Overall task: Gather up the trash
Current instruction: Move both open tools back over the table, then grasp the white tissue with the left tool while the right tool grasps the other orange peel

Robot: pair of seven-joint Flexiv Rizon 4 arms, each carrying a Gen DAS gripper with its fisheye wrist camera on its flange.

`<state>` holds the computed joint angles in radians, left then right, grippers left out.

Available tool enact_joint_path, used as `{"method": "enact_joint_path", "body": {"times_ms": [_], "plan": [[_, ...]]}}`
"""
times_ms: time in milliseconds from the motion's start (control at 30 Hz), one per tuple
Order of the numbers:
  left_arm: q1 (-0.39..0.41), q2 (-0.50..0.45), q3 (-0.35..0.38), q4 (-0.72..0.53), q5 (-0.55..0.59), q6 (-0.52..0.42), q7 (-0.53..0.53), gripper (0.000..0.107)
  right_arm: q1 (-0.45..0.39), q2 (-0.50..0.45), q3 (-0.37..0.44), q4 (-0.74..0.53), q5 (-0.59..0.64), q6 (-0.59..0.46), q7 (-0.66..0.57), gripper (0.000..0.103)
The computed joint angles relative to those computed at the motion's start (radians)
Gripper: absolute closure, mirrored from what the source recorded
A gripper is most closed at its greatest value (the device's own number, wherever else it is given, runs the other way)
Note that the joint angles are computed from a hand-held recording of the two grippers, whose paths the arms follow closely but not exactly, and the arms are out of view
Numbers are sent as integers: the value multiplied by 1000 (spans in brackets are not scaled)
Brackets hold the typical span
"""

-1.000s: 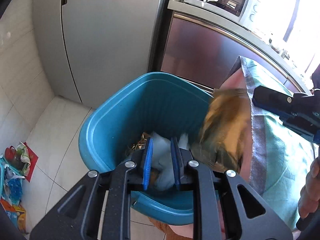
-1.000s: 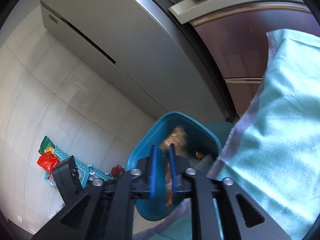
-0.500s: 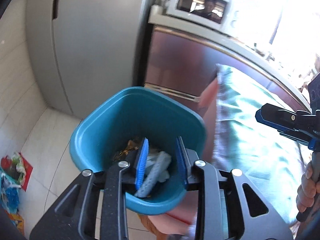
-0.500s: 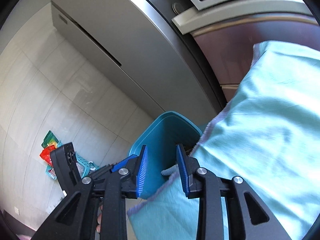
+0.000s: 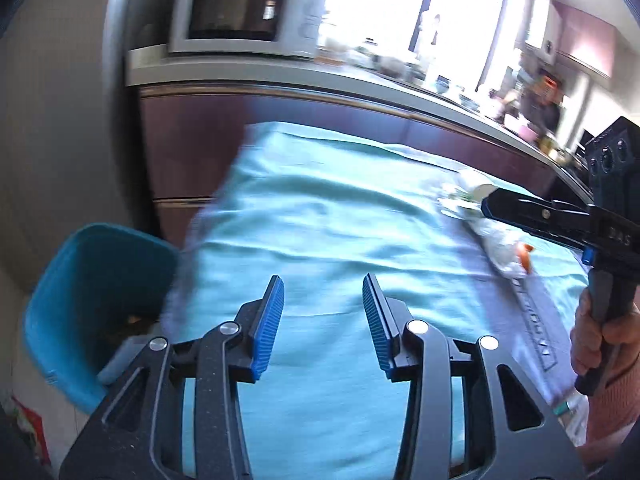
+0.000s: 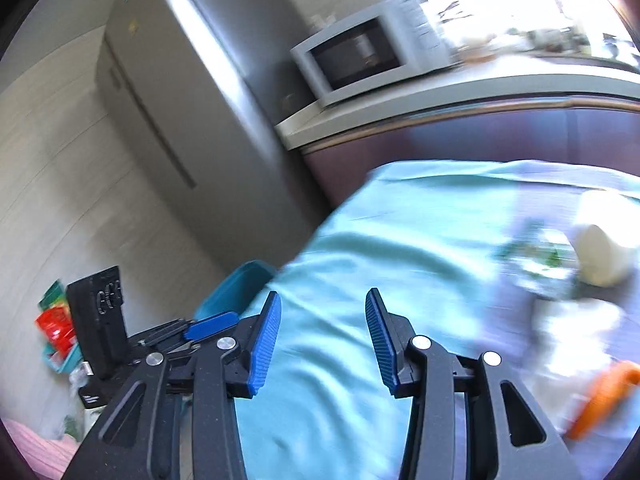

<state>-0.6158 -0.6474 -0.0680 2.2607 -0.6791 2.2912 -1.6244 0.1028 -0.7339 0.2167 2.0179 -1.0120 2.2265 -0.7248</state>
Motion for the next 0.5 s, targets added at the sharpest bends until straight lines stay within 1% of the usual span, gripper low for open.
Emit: {"method": "enact_joint_path", "body": {"times_ms": [100,133,200,233,300,400,500], "plan": [[-5,-36,-17,-99,37,-64,47,65,36,54,-59,84,194,12,-108,61],[-6,-48,-22,-131,55,-85,59,64,34,62,-67,102,240,16,-132,60],[-42,-76,-15,-199,50,-122,88,62,28,66,-79,122,328,10,-163,57],[-46,-87,-16,-228,62,-140,97,62,12,64,-77,127,350,4,-166,57],[-58,-108,-14,-283,83,-177,115,58,-23,54,-68,129,378,-5,-166,57],[-77,-143,1,-377,100,-252,146,56,-74,29,-47,118,375,-28,-154,55],[-96,-177,23,-467,116,-337,153,54,-137,-1,-13,97,318,-48,-130,52]]}}
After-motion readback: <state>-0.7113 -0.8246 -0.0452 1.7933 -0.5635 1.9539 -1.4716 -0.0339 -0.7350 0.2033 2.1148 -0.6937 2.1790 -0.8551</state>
